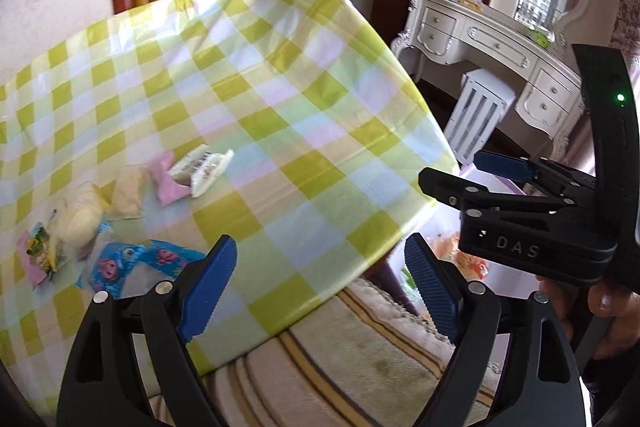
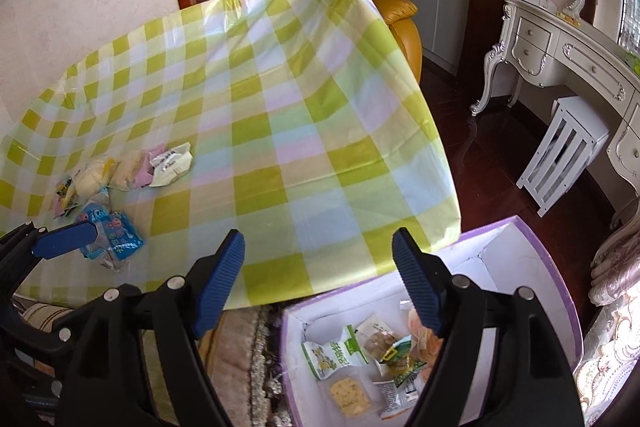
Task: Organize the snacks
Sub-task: 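Move both tools back over the snacks on the table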
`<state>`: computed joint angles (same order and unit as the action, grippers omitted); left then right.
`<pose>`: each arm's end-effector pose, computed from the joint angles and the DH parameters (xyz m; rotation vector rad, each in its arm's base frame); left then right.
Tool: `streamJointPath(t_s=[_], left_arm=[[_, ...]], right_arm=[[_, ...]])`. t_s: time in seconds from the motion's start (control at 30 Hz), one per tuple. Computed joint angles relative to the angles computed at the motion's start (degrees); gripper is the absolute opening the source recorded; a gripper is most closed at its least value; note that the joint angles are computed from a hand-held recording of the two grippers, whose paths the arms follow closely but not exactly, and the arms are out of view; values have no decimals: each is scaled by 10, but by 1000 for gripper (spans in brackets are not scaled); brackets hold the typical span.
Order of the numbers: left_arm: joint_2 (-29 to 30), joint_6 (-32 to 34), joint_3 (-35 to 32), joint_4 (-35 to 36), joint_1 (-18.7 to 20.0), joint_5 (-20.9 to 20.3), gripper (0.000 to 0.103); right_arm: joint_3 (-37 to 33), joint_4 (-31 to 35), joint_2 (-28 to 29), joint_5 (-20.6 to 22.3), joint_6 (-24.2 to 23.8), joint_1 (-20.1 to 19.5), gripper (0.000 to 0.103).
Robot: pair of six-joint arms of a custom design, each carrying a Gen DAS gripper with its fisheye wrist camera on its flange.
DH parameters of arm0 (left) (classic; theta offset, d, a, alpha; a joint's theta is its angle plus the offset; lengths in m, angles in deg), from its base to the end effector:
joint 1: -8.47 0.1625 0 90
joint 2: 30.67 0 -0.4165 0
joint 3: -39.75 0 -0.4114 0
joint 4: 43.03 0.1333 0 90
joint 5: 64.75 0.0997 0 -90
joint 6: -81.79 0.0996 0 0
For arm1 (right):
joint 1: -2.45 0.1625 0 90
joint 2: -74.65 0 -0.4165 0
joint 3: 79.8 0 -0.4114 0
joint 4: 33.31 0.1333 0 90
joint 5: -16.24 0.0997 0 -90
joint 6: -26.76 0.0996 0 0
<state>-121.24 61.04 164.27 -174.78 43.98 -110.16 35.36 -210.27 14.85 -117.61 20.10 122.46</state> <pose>-0.2446 -0.4242 0.2925 0.6583 2.4114 -0.7603 0.3387 -0.4579 0.1751 0.4890 -2.3332 0.8493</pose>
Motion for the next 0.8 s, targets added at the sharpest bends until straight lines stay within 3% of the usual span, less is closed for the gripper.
streamJointPath(t_s=[0.23, 0.3, 0.4, 0.5, 0.63, 0.8], left_arm=[[-62, -31, 17, 36, -14, 142, 97], [-78, -41, 20, 56, -17, 183, 99], [-98, 5, 45, -9, -17, 240, 99], [-114, 58, 56, -71, -8, 262, 99], [-144, 117, 55, -140, 16, 226, 99], [-155, 89, 37, -143, 44, 257, 99]], right_arm=[[-67, -33, 76, -41, -49, 48, 85], [-86, -52, 99, -56, -72, 59, 93], [-112, -105, 137, -81, -129, 76, 95], [-132, -132, 161, -87, -153, 86, 99], [-148, -141, 177, -62, -167, 89, 99], [-154, -101, 173, -1, -134, 84, 99]])
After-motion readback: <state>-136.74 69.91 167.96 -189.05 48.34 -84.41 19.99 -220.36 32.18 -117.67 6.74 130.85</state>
